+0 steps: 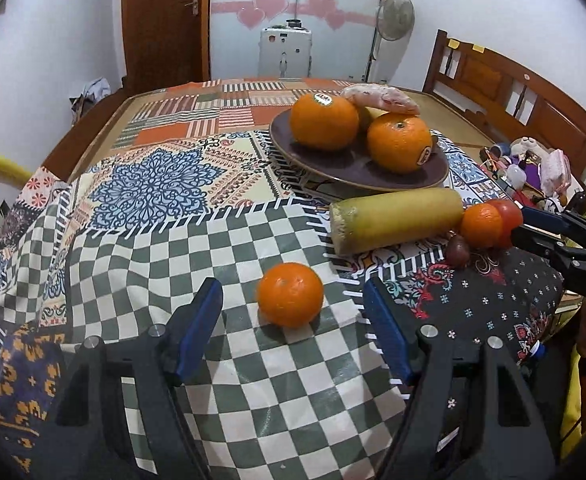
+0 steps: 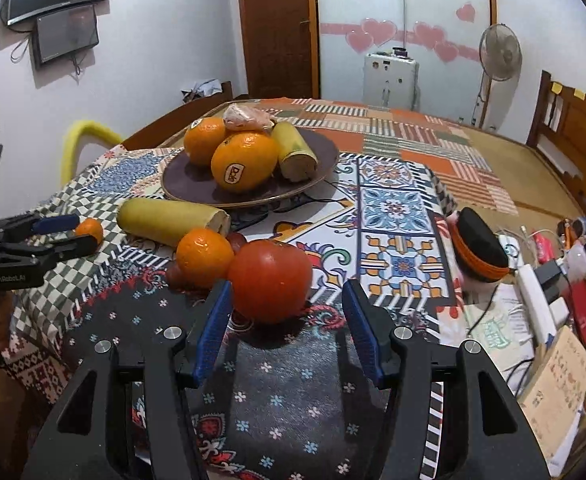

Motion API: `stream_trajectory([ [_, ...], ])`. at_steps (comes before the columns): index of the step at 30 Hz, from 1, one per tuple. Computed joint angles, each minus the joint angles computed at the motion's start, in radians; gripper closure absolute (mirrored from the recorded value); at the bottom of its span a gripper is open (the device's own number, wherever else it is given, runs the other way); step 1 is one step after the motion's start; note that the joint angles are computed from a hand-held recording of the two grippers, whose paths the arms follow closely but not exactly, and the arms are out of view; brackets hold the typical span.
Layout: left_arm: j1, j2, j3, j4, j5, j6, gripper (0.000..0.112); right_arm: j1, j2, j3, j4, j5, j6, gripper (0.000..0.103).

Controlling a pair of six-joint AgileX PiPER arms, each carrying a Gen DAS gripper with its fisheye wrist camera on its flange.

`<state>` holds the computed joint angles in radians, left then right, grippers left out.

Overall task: Organize fruits
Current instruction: 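Grasp the small tangerine with left tool while right tool grasps the red tomato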

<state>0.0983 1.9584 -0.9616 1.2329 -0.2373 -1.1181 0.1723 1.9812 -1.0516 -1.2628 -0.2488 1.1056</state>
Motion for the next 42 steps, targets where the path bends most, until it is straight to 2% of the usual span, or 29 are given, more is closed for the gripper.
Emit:
stream_trajectory([
  [2, 0.004, 0.006, 0.0, -0.014, -0.006, 0.013, 0.043, 0.001, 0.013, -0.015, -0.03, -0.006, 0.031, 0.05],
  [8, 0.01, 0.02, -0.008, 0.034, -0.032, -0.018, 0.064, 0.016, 0.039, -0.034, -0.002, -0.002, 0.002, 0.05],
  [12, 0.009, 0.03, -0.022, 0.055, -0.027, -0.038, 0.074, 0.003, 0.04, -0.038, -0.091, -0.031, 0.085, 0.051],
  [13, 0.008, 0.031, -0.023, 0.044, -0.024, -0.03, 0.077, -0.001, 0.041, -0.038, -0.108, -0.041, 0.098, 0.054],
  [14, 0.012, 0.032, -0.025, 0.05, -0.028, -0.039, 0.078, -0.005, 0.041, -0.04, -0.138, -0.053, 0.123, 0.059],
  [18, 0.022, 0.037, -0.041, 0.132, -0.039, -0.124, 0.078, 0.007, 0.032, -0.025, -0.07, -0.034, 0.043, 0.06],
  [27, 0.013, -0.02, -0.02, 0.071, -0.03, -0.057, 0.078, -0.013, 0.025, -0.023, -0.076, -0.042, 0.057, 0.061],
  [35, -0.003, -0.04, -0.056, 0.101, -0.033, -0.104, 0.078, -0.028, -0.012, -0.017, -0.031, -0.047, 0.01, 0.062],
  [42, -0.032, -0.033, -0.116, 0.144, -0.017, -0.163, 0.078, -0.03, -0.018, -0.067, -0.055, -0.046, 0.033, 0.062],
])
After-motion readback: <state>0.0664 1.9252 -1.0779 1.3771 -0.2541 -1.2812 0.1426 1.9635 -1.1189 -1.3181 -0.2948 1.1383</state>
